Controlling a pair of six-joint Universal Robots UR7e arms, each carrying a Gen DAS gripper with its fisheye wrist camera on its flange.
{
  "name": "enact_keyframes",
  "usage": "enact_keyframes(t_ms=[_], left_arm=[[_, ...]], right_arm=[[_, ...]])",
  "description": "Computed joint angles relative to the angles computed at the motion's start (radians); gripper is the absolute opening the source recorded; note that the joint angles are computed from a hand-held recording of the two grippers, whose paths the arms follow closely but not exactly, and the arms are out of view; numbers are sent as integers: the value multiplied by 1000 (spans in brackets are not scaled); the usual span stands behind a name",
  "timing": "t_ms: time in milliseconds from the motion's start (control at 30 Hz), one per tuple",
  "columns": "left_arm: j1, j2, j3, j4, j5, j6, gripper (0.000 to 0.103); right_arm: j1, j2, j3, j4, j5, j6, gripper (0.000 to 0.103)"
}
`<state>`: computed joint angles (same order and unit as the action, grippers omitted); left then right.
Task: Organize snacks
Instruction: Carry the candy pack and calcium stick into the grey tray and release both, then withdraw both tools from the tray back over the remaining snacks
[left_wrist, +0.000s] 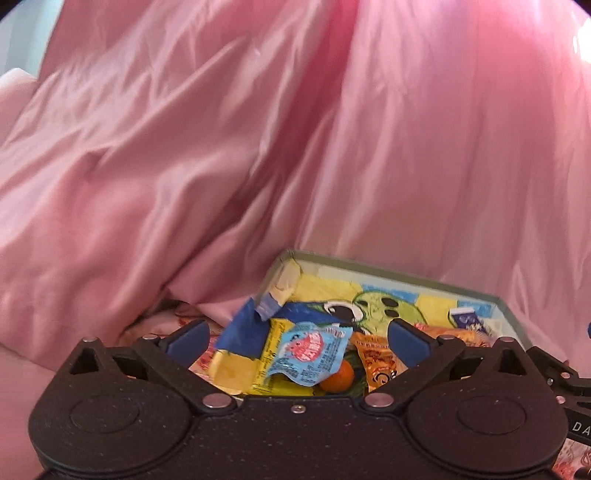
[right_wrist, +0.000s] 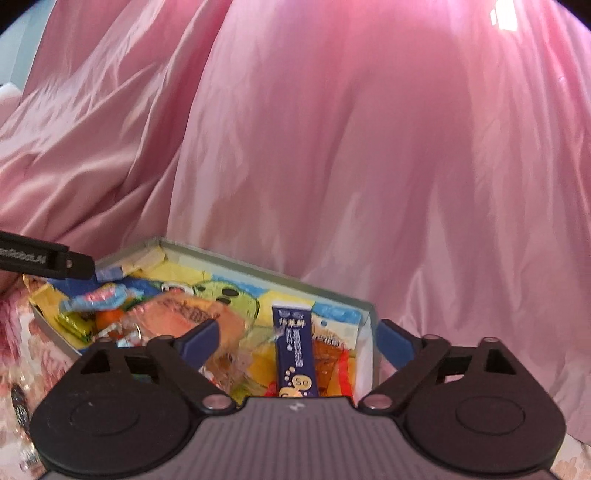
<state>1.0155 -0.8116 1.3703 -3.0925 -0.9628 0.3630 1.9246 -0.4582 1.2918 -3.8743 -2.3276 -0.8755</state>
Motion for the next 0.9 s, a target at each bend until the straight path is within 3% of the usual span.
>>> enact_keyframes(t_ms=[133, 400, 700, 900], left_arm=[[-12, -46, 58, -46, -5, 15, 102], [-30, -172, 222, -127, -22, 1, 102], [-61, -296, 398, -209, 57, 63, 102], [-70, -373, 490, -194, 91, 53, 102]], right_arm=[[16, -13, 32, -67, 30, -13, 103], [56, -82, 187, -106, 115, 70, 103], [124, -101, 302, -175, 118, 127, 103], [156, -121, 375, -144, 131, 202, 103]])
